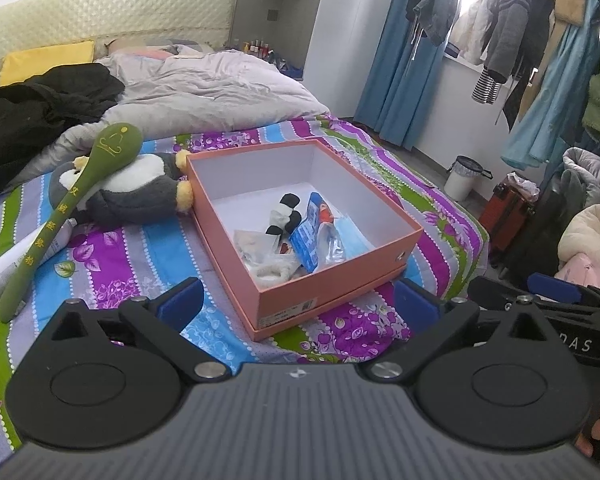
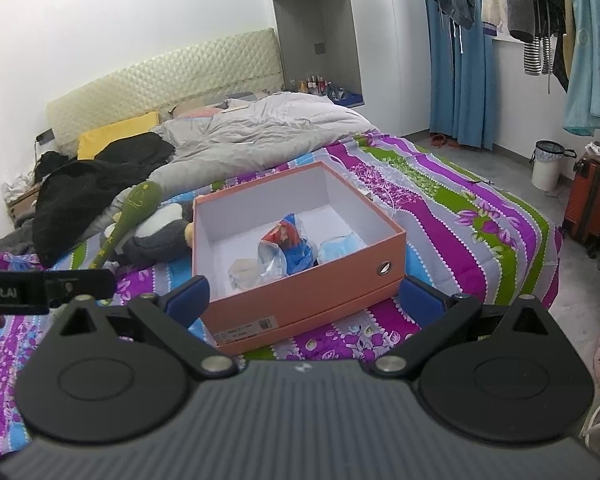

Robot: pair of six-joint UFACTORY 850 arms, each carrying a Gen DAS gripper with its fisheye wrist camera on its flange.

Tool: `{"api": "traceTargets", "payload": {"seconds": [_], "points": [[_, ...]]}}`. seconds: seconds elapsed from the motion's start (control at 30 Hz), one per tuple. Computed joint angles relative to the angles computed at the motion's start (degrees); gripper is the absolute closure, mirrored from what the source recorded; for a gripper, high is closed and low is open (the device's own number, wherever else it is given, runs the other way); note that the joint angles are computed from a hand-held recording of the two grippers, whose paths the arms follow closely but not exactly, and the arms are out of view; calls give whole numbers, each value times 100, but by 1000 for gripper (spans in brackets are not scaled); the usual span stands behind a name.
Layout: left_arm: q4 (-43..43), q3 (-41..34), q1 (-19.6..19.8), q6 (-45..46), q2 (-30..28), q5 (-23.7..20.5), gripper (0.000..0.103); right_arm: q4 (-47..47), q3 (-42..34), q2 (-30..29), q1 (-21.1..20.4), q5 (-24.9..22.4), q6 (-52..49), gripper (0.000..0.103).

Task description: Organize soft objects

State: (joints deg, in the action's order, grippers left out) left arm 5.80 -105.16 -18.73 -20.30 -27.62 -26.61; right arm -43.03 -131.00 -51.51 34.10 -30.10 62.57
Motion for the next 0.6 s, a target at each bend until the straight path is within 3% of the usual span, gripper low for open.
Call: {"api": "traceTargets", "payload": {"seconds": [0.6], "points": [[-151, 22, -11, 81, 51, 88, 0, 37, -50, -47, -8, 29, -7, 0]]}}
